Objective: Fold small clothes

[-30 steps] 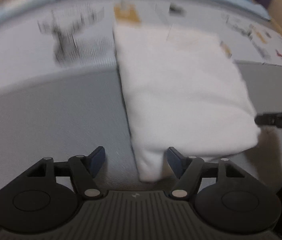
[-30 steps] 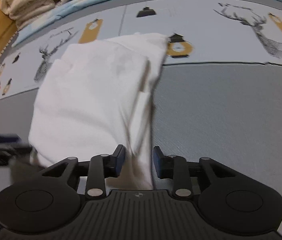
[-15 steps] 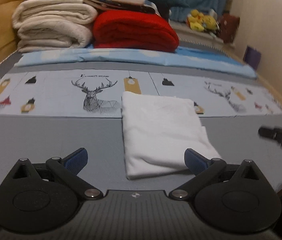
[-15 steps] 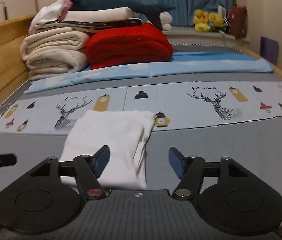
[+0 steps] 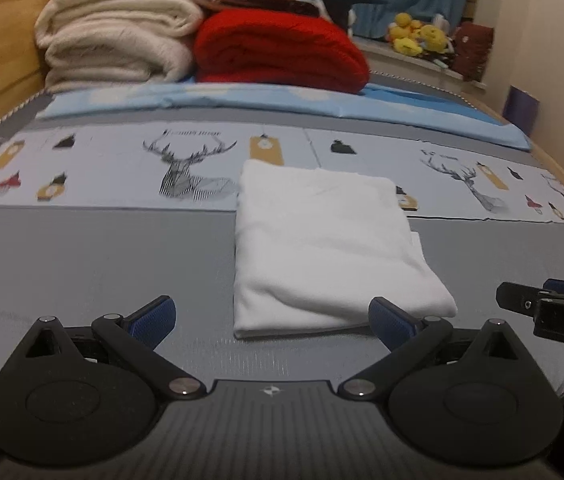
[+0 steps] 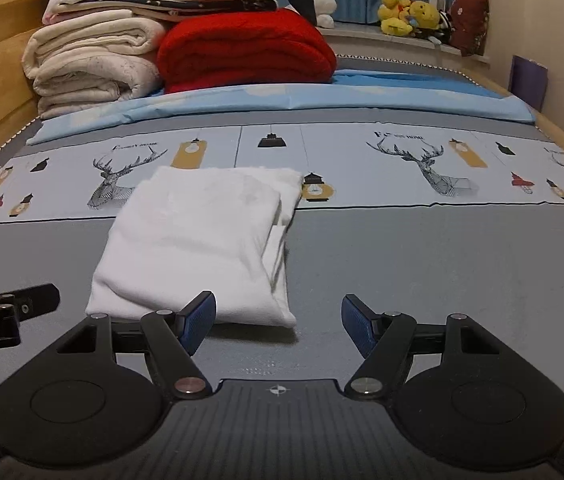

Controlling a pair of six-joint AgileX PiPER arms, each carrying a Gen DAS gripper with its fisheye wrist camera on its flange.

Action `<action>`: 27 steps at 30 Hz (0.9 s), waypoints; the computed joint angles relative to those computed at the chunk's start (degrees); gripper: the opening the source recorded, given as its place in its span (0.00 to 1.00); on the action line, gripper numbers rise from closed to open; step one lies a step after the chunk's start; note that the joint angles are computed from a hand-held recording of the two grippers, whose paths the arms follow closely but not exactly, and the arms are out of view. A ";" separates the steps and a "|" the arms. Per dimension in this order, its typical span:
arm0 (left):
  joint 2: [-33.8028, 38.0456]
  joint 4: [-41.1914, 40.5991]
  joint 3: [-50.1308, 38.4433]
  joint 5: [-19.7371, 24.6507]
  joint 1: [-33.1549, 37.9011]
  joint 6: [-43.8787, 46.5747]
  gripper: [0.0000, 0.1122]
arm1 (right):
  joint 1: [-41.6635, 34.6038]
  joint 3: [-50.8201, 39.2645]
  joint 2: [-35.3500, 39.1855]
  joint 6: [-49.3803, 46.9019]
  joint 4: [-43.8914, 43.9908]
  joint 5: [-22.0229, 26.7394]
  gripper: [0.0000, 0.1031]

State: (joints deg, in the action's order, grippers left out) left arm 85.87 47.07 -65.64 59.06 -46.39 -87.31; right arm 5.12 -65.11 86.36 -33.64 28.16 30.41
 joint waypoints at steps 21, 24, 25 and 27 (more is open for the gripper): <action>0.16 -1.18 -0.38 -0.89 1.64 0.76 0.91 | 2.42 0.12 0.04 -2.17 1.46 0.22 0.69; 0.31 -0.80 -0.46 -1.04 1.61 0.64 0.91 | 2.63 -0.15 0.33 -2.23 1.40 0.16 0.69; 0.29 -0.69 -0.44 -1.14 1.60 0.63 0.91 | 2.68 -0.25 0.44 -2.20 1.29 0.21 0.69; 0.30 -0.66 -0.43 -1.32 1.61 0.67 0.91 | 2.51 -0.18 0.43 -2.58 1.60 0.38 0.69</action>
